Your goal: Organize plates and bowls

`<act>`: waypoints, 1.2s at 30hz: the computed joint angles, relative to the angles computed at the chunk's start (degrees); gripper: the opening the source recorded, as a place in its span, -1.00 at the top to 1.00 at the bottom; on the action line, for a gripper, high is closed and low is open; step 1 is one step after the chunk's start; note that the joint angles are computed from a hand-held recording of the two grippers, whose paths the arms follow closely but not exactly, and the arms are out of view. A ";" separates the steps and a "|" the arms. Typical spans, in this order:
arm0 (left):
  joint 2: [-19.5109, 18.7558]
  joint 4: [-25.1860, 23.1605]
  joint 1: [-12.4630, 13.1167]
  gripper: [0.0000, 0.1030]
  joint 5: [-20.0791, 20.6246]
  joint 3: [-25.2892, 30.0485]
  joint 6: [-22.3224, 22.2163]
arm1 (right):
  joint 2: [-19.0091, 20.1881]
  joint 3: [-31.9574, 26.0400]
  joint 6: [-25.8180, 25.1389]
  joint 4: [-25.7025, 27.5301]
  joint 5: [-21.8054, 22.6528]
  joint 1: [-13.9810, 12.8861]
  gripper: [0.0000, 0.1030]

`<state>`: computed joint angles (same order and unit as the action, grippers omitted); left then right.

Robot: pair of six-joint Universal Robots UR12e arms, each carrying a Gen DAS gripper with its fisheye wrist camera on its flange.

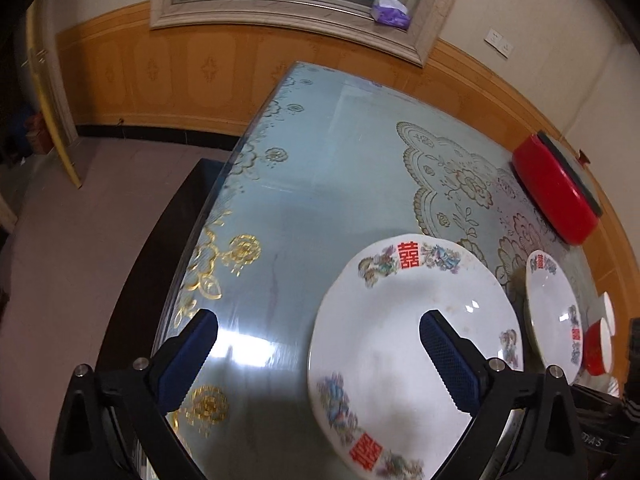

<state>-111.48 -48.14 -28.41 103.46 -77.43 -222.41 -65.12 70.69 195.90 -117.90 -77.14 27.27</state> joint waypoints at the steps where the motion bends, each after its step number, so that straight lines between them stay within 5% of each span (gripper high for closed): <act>1: -0.11 0.23 0.16 -0.97 -0.59 0.03 0.58 | 0.30 -0.34 0.01 0.21 -0.01 0.09 0.00; 10: -1.93 0.38 0.59 -0.96 -1.27 1.57 5.17 | 2.62 -2.71 1.31 0.93 3.23 -0.14 -0.01; 19: -3.62 -0.90 0.37 -0.28 -2.27 3.31 12.06 | 4.80 -4.85 2.40 0.15 5.30 0.07 0.01; 25: -4.40 -1.71 0.14 0.05 -3.30 3.61 14.38 | 5.77 -5.88 2.06 -0.20 6.41 0.09 0.33; 36: -3.43 0.36 -0.22 0.19 -2.44 1.82 14.83 | 4.59 -3.64 2.66 -2.05 7.12 -0.52 0.56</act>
